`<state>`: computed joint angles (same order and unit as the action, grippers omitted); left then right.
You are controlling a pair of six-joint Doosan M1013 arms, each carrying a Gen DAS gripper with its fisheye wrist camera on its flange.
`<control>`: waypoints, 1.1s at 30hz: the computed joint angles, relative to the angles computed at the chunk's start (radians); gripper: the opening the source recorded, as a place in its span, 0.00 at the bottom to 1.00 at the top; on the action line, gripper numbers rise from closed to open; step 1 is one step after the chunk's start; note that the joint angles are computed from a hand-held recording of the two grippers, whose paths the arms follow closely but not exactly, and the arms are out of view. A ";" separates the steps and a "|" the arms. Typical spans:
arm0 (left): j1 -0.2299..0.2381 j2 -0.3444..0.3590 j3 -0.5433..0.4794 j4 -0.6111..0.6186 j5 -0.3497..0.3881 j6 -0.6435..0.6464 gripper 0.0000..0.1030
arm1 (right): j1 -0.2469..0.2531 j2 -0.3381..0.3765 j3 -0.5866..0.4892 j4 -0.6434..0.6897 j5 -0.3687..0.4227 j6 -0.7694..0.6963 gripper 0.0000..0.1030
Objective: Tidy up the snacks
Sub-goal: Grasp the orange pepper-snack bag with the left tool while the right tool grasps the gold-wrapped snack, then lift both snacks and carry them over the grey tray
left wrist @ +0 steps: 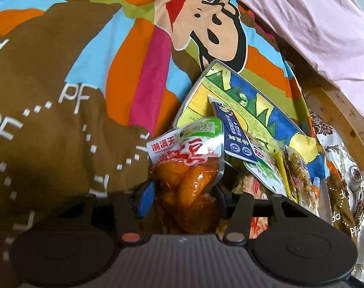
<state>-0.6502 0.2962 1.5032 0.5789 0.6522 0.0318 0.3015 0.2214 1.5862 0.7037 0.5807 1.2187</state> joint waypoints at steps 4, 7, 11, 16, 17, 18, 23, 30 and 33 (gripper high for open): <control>-0.017 -0.016 0.010 0.004 0.019 -0.023 0.54 | -0.002 -0.026 0.017 0.015 -0.005 -0.037 0.20; -0.029 -0.033 0.021 -0.002 0.034 -0.047 0.54 | -0.005 -0.044 0.030 0.013 -0.008 -0.046 0.19; -0.056 -0.052 0.023 0.012 0.093 -0.071 0.51 | -0.006 -0.074 0.057 0.003 -0.018 -0.050 0.19; -0.105 -0.061 0.016 0.054 0.198 -0.131 0.35 | -0.010 -0.114 0.091 -0.014 -0.028 -0.045 0.18; -0.110 -0.063 0.019 0.054 0.204 -0.142 0.34 | -0.013 -0.124 0.100 -0.002 -0.028 -0.051 0.18; -0.112 -0.066 0.022 0.051 0.207 -0.152 0.34 | -0.016 -0.135 0.110 0.012 -0.031 -0.061 0.18; -0.102 -0.084 0.052 0.038 0.174 -0.248 0.35 | -0.024 -0.176 0.148 0.050 -0.039 -0.120 0.18; -0.090 -0.104 0.106 0.099 0.087 -0.436 0.37 | -0.019 -0.190 0.161 0.051 -0.055 -0.129 0.18; -0.094 -0.105 0.107 0.106 0.092 -0.430 0.32 | -0.015 -0.194 0.164 0.057 -0.059 -0.146 0.19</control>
